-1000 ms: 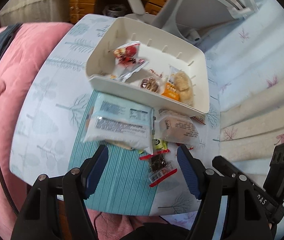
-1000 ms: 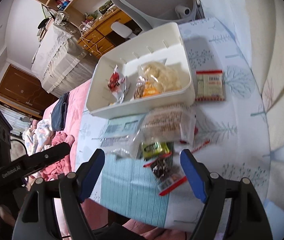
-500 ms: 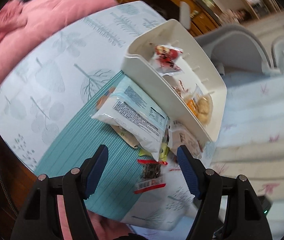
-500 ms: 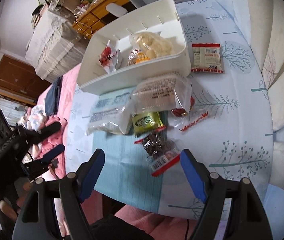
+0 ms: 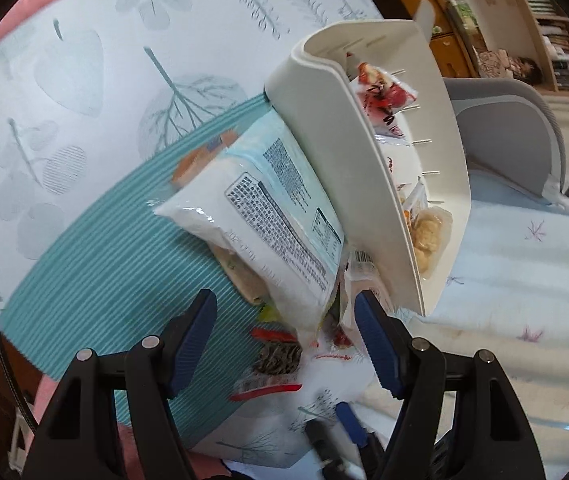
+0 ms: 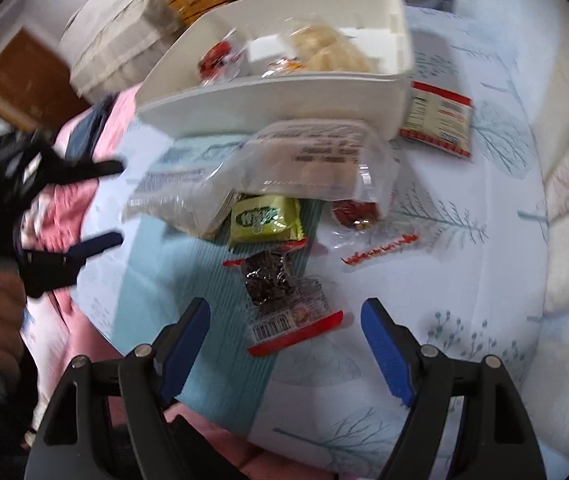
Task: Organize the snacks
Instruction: 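Grasp the white-and-blue bag with the left tool while the right tool grasps the dark jerky packet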
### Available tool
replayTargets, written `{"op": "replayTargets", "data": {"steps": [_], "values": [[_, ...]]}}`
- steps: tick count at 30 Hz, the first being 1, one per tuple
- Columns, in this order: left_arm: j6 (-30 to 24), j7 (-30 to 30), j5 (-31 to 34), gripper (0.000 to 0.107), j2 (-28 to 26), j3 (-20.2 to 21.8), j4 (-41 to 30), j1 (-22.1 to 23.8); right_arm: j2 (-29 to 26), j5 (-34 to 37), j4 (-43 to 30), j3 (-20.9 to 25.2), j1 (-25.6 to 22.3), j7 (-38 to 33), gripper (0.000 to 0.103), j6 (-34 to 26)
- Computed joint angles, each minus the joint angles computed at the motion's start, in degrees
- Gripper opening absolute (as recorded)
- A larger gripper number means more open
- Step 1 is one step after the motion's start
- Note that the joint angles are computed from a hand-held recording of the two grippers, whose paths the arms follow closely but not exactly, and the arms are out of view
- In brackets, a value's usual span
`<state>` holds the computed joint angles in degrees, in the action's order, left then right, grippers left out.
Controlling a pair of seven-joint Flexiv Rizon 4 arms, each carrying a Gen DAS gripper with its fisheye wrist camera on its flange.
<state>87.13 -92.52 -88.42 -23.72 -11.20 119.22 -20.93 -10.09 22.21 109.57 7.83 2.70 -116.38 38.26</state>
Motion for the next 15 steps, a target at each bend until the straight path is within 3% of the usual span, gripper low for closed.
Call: {"op": "replayTargets", "data": {"steps": [7,15], "values": [[-0.6,7.0,-8.2,0.07,-3.3,1.4,-4.9,-1.6,-0.5,-5.0,3.2,1.5,2.4,-6.9,0.078,3.6],[-3.7,1.0,-0.8,0.07,-4.4,1.2,-5.2,1.6,-4.0,-9.6,2.3,1.1,3.8,-4.1,0.078,4.3]]}}
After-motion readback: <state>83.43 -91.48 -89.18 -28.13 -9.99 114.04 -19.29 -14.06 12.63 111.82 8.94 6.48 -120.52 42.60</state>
